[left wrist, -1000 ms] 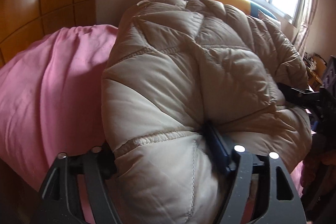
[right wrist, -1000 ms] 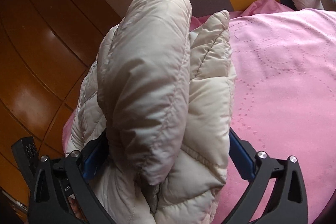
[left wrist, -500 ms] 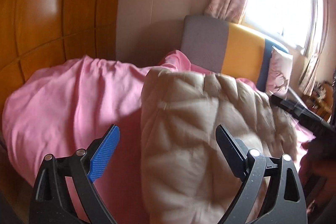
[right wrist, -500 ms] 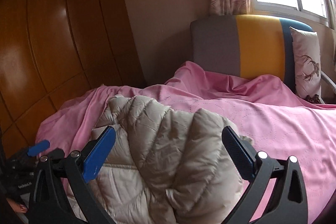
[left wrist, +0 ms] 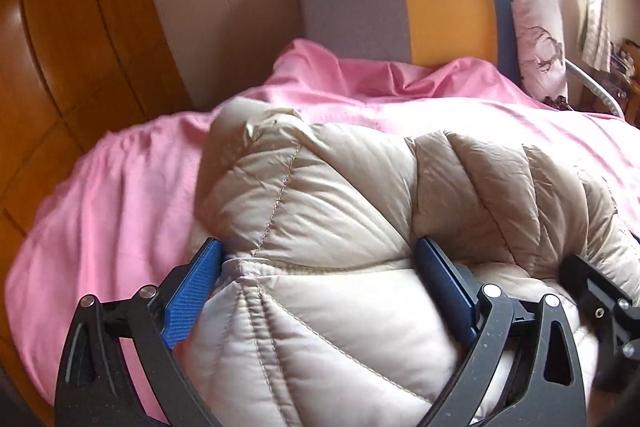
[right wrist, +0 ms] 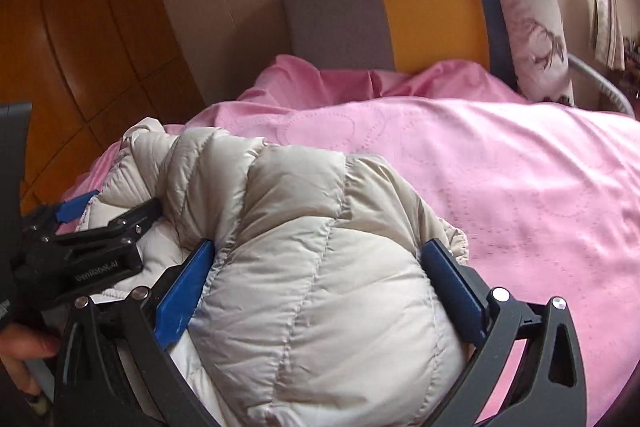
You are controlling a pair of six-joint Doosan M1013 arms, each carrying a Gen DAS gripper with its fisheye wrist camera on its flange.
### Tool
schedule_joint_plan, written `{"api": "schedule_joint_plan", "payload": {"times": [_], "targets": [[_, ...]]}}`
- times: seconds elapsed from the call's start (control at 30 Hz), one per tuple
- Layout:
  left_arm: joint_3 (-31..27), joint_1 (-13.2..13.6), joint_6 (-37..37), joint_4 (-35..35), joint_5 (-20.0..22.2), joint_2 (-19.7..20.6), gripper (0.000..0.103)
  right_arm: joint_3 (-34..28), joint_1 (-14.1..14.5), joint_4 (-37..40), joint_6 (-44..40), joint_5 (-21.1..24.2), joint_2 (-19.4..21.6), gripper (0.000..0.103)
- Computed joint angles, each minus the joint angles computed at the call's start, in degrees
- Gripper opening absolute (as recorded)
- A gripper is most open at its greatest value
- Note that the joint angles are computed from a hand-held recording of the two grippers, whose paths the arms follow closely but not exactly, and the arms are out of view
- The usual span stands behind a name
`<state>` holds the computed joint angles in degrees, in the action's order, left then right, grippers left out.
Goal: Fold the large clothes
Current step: 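Lower the folded jacket onto the bed and open both tools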
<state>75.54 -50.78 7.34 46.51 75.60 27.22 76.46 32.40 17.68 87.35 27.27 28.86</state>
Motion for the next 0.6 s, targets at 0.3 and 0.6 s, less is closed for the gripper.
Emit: {"api": "schedule_joint_plan", "payload": {"times": [0.3,0.6], "targets": [[1.1,-2.9,-4.8,4.1,2.7,-1.2,0.099,2.2,1.3,-1.5,-0.7,-2.6,-2.6,0.101],[3.5,-10.7,-17.3,7.4,11.2,-3.5,0.099,12.5,3.7,-18.1,17.3,-11.1,-11.7,0.101]]}}
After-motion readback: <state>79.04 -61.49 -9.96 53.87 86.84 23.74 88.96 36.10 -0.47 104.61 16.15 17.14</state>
